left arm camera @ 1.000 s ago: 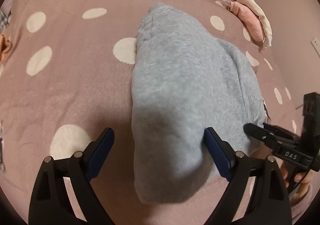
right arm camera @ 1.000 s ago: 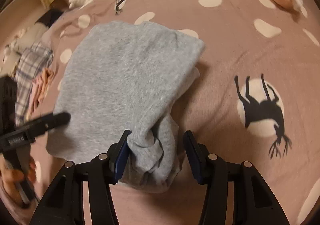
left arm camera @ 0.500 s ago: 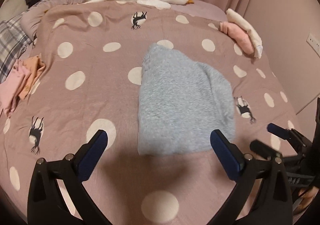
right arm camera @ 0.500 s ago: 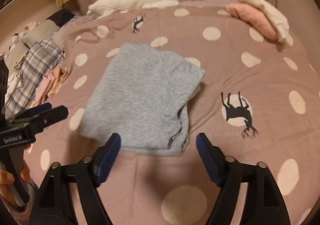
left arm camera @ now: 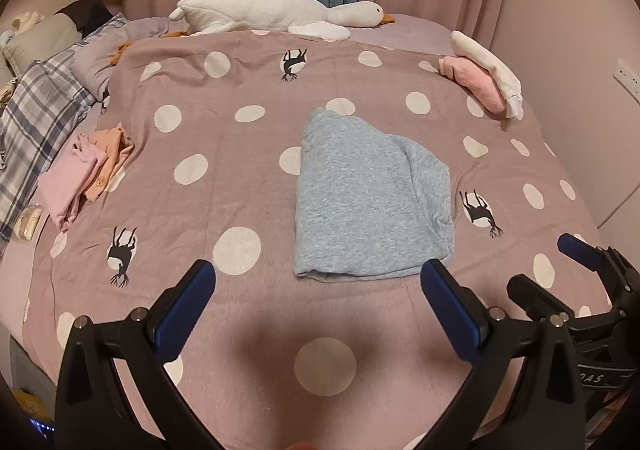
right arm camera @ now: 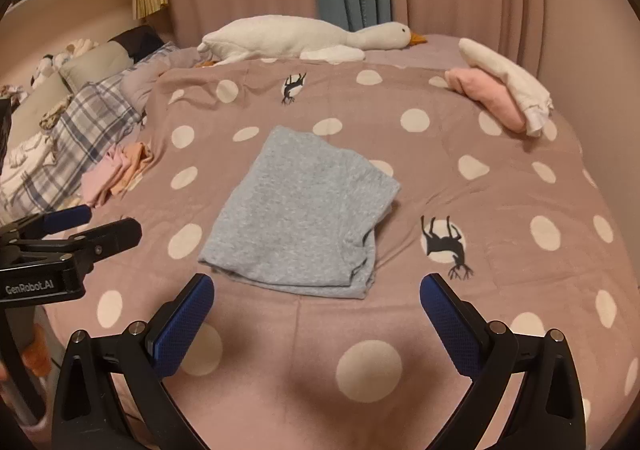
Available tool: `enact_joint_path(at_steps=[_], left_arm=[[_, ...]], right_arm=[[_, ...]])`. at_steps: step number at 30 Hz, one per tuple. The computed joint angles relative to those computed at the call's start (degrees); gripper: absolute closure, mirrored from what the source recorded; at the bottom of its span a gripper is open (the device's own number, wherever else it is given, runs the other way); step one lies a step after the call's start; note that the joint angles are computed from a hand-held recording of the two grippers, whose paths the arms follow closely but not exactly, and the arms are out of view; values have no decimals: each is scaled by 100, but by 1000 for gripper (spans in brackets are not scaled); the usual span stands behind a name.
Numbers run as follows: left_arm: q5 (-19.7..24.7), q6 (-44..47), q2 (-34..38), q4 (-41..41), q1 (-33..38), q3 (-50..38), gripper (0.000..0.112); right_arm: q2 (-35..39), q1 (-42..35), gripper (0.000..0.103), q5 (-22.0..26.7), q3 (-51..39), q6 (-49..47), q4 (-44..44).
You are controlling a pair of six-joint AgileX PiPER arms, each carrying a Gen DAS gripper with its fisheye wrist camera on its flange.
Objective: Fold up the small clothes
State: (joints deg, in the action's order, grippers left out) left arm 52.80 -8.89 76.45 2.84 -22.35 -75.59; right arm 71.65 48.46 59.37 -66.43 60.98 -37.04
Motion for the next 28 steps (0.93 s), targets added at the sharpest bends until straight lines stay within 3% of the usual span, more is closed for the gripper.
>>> enact_joint_path(at_steps=[12, 28], left_arm=[[71, -83, -13, 100, 129, 220, 10], [86, -274, -47, 408, -53, 193, 10]], right_arm=[[230, 178, 1, 259, -76, 319, -86], [201, 139, 1, 217, -144, 241, -52]])
